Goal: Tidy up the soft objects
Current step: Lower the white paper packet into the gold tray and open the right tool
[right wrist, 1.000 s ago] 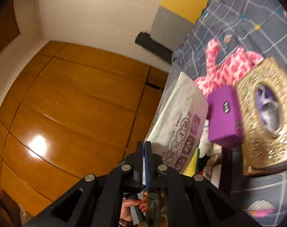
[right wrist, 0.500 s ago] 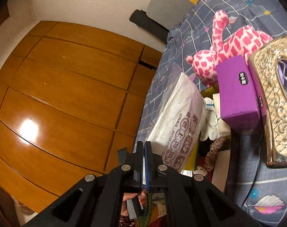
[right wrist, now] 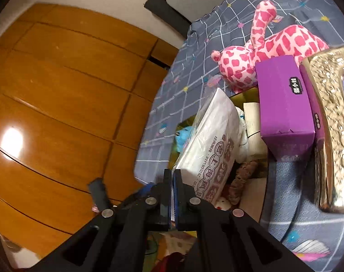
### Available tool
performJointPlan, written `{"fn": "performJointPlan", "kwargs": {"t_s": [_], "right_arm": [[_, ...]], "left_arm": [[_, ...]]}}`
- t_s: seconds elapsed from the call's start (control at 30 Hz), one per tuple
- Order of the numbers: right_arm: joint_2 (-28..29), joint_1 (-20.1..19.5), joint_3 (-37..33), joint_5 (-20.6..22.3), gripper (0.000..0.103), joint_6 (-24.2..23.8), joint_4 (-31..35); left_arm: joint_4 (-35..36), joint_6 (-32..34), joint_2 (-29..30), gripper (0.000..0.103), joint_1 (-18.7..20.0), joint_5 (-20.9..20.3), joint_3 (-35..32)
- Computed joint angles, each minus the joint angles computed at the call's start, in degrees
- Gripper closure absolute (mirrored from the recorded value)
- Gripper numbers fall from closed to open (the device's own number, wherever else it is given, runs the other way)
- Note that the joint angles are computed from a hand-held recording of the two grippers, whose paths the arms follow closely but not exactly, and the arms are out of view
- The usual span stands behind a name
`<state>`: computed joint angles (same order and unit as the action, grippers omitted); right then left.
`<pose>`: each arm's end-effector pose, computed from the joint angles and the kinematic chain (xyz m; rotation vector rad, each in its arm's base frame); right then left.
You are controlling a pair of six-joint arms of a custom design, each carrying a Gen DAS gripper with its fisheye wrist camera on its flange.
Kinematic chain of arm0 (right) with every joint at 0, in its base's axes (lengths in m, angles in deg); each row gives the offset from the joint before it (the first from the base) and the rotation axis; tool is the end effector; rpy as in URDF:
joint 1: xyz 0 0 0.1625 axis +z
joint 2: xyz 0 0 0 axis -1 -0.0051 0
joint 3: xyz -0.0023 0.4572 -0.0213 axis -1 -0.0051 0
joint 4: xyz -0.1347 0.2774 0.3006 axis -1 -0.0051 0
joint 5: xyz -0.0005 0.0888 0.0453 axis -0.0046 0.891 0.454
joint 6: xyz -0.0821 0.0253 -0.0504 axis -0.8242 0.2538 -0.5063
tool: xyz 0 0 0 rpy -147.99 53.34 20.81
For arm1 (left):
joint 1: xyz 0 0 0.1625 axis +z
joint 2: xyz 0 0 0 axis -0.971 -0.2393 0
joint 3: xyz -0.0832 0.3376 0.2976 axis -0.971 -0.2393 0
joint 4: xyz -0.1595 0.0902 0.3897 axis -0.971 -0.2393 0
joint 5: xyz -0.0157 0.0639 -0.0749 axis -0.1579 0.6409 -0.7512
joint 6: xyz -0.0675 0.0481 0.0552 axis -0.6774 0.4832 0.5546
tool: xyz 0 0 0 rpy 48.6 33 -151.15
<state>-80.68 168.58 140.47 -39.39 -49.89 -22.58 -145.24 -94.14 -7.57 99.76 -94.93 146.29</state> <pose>0.0466 -0.5961 0.4093 -0.6590 2.7356 0.0576 -0.3742 -0.3948 0.0153 -0.4190 2.1821 -1.0401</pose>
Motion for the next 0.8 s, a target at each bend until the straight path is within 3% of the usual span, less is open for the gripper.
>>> {"fn": "performJointPlan", "kwargs": {"t_s": [0.1, 0.23, 0.6, 0.7, 0.8], "right_arm": [[0.84, 0.95, 0.38, -2.84, 0.101, 0.19, -1.51], [1.71, 1.71, 0.56, -3.22, 0.101, 0.16, -1.04], [3.39, 3.77, 0.66, 3.36, 0.101, -1.29, 1.83], [3.88, 3.96, 1.11, 2.24, 0.101, -0.2, -0.74], [4.26, 4.0, 1.75, -1.76, 0.101, 0.67, -4.75]], "left_arm": [[1.84, -2.16, -0.09, 0.028, -0.24, -0.27, -0.27], [5.01, -4.8, -0.19, 0.028, -0.82, -0.61, -0.67], [10.47, -9.04, -0.25, 0.028, -1.77, -1.07, -1.6], [10.52, -8.84, -0.09, 0.028, -1.81, -1.07, -1.78], [10.92, -8.85, 0.3, 0.028, -1.85, -1.05, -2.25]]}}
